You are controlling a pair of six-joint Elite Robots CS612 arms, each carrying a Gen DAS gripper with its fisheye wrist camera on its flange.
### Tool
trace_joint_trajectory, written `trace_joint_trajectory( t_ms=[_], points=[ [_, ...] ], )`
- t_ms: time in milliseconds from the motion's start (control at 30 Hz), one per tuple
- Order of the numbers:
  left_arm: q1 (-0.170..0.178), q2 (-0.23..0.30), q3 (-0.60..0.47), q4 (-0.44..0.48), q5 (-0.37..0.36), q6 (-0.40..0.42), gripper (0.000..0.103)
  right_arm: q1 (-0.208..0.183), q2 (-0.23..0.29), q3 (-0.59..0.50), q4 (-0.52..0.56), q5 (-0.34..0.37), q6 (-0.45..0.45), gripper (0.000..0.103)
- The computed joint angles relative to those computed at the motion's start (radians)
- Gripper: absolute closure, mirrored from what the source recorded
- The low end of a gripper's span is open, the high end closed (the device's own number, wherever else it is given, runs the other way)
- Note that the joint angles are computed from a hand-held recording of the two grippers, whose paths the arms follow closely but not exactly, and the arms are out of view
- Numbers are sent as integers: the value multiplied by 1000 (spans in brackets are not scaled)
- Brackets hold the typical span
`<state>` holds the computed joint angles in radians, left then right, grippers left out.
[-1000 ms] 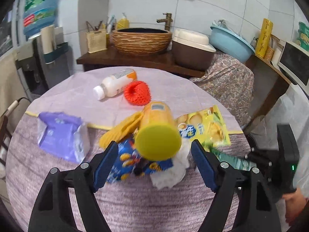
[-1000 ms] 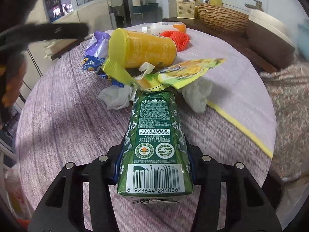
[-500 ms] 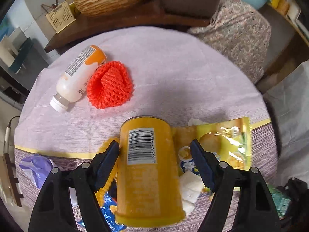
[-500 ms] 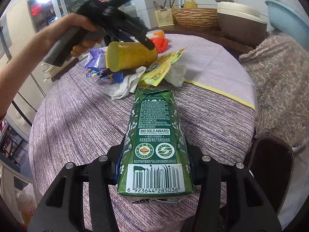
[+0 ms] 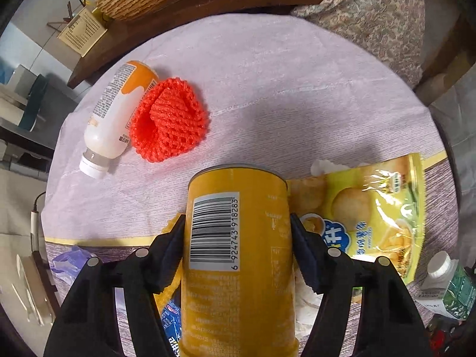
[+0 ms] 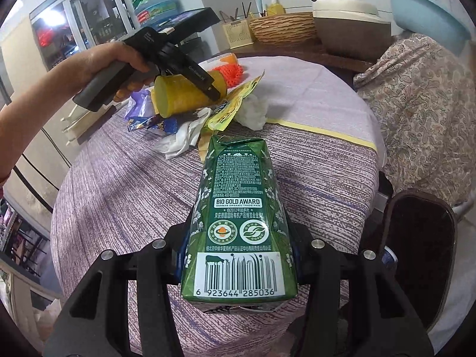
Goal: Collect trash
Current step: 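Carry the green carton over the bin and open the right gripper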
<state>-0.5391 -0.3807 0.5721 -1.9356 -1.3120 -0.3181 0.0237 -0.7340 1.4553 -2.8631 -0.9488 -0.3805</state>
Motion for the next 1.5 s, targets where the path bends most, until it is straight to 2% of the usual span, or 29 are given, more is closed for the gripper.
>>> trace_joint_trajectory(
  t_ms=[100,267,333,467,600,667,767,933,1100,1267,1333,1433,1500],
  points=[
    [-1,-56,104,-124,-13,-26,38,-4,-2,5,-10,6,6,52],
    [-5,-176,343,-420,-44,-77,38,-12,-3,15,-32,26,28,52],
    [-12,-204,406,-497,-41,-95,38,-14,-3,19,-42,33,34,52],
    [-41,-246,520,-662,40,-97,38,-17,-4,27,-48,46,40,52],
    [-61,-269,597,-804,75,-127,38,-21,-8,42,-73,55,49,52],
    [-79,-281,643,-888,115,-133,38,-24,-11,52,-95,58,57,52],
    [-121,-295,710,-1022,221,-102,38,-29,-14,66,-134,57,69,52],
    [-175,-297,773,-1218,284,-96,38,-40,-17,88,-186,61,85,52],
    [-205,-275,771,-1315,243,-129,38,-54,-19,111,-249,33,121,52],
    [-220,-232,713,-1339,161,-155,38,-85,-11,112,-290,-25,196,52],
    [-222,-211,680,-1336,130,-165,38,-97,-4,102,-289,-76,223,52],
    [-234,-181,626,-1314,121,-139,38,-110,12,82,-278,-169,247,52],
    [-236,-162,593,-1305,84,-136,38,-119,26,62,-240,-211,256,52]
  ],
)
